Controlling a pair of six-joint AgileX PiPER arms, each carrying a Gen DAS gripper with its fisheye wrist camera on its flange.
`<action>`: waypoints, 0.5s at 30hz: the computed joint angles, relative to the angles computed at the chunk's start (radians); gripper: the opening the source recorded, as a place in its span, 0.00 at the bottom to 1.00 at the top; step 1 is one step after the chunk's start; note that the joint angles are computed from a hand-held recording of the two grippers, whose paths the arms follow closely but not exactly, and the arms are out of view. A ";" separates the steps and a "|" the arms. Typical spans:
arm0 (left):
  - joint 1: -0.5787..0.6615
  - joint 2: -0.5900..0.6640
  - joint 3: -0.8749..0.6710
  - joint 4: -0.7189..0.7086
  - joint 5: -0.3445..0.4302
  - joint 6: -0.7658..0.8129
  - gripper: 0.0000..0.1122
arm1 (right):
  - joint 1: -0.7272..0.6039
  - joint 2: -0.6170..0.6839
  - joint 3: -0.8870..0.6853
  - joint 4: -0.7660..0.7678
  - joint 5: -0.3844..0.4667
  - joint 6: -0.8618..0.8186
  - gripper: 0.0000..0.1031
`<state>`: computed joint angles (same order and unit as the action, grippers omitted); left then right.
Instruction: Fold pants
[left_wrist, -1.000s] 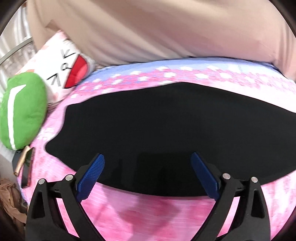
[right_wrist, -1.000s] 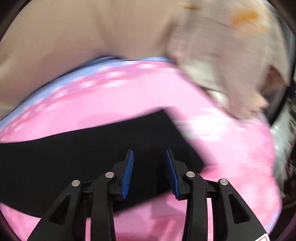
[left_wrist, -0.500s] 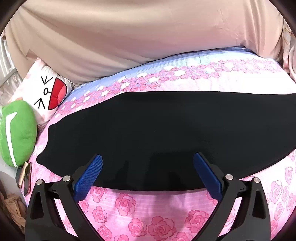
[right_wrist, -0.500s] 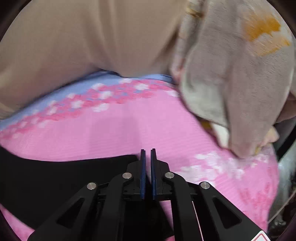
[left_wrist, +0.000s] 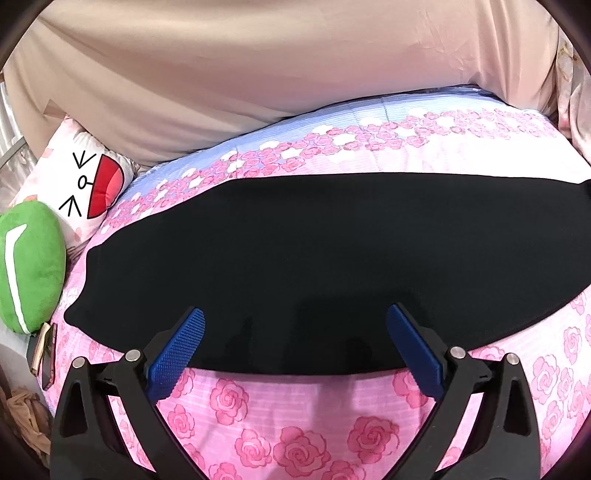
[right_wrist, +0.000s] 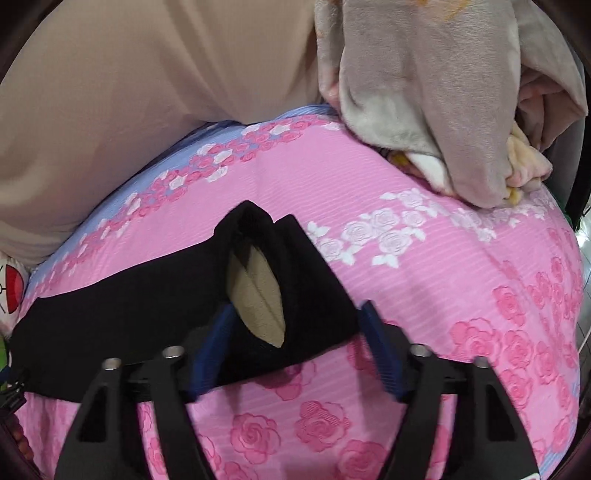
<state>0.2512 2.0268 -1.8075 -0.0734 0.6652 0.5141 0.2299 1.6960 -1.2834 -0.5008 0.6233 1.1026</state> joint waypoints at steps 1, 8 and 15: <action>0.009 -0.004 0.007 -0.015 -0.001 0.014 0.86 | -0.006 0.032 -0.025 0.027 0.013 -0.019 0.82; 0.073 0.001 -0.004 -0.082 0.020 0.083 0.86 | -0.027 0.043 -0.016 0.069 -0.018 0.074 0.84; 0.126 0.044 -0.080 -0.109 0.063 0.099 0.86 | 0.099 -0.057 0.052 -0.164 0.067 0.355 0.84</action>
